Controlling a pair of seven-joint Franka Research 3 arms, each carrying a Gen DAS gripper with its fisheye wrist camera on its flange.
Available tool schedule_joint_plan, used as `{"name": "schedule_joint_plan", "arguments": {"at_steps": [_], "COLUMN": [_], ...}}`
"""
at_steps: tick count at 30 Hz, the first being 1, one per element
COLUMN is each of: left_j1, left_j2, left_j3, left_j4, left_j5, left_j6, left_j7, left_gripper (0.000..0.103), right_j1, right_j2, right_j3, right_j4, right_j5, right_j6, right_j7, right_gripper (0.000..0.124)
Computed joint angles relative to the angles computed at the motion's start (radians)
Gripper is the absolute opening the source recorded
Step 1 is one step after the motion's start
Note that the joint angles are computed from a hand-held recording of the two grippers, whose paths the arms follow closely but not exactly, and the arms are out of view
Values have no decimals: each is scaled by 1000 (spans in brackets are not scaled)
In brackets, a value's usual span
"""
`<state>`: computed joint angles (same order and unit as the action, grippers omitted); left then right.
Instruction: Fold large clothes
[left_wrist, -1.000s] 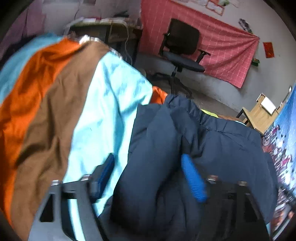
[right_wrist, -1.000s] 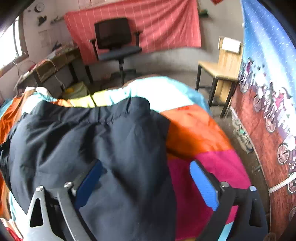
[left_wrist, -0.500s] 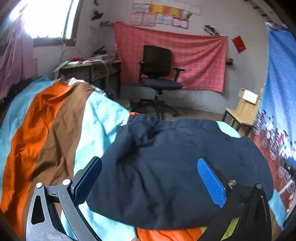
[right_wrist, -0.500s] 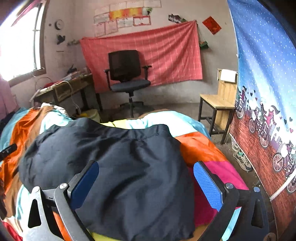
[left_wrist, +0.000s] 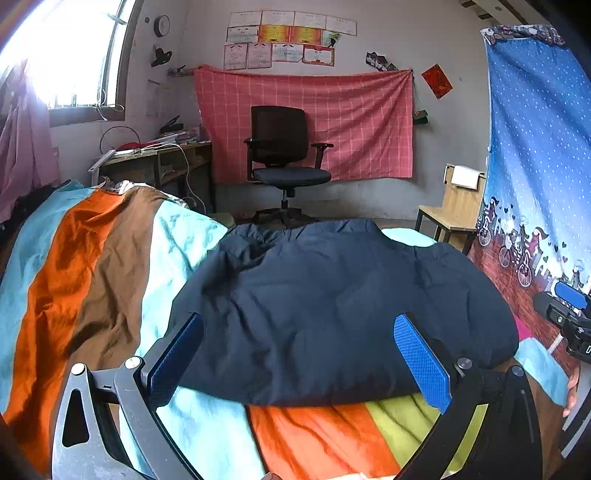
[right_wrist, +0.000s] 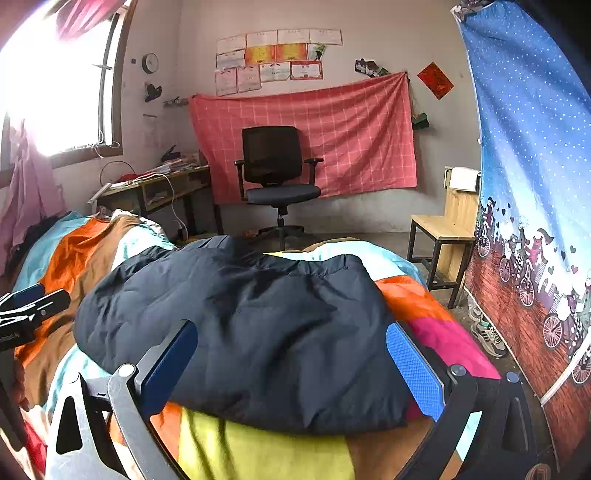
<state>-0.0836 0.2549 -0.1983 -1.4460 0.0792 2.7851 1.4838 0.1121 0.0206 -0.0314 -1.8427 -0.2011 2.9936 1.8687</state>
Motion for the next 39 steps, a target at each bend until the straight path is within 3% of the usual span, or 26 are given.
{"name": "schedule_joint_plan", "arguments": {"at_steps": [7, 11, 15, 20, 29, 39], "left_j1": [6, -2, -6, -14, -8, -9], "left_j2": [-75, -107, -143, -176, -195, -197], "left_j3": [-1, 15, 22, 33, 28, 29], "left_j4": [-131, -193, -263, -333, -375, -389], "left_j5": [-17, 12, 36, 94, 71, 53], "left_j6": [11, 24, 53, 111, 150, 143], "left_j7": [-7, -34, -58, -92, -59, -45], "left_gripper": [101, 101, 101, 101, 101, 101], "right_j1": [-2, 0, -14, -1, -28, -3], "right_j2": [-58, -74, -92, -106, -120, -116], "right_j3": [33, 48, 67, 77, 115, 101], "right_j4": [-89, -119, -154, -188, -227, -230], "right_j5": [-26, 32, 2, 65, 4, 79], "right_j6": [15, 1, 13, 16, 48, 23], "right_j7": [17, -13, 19, -34, 16, -39], "right_gripper": [103, 103, 103, 103, 103, 103]}}
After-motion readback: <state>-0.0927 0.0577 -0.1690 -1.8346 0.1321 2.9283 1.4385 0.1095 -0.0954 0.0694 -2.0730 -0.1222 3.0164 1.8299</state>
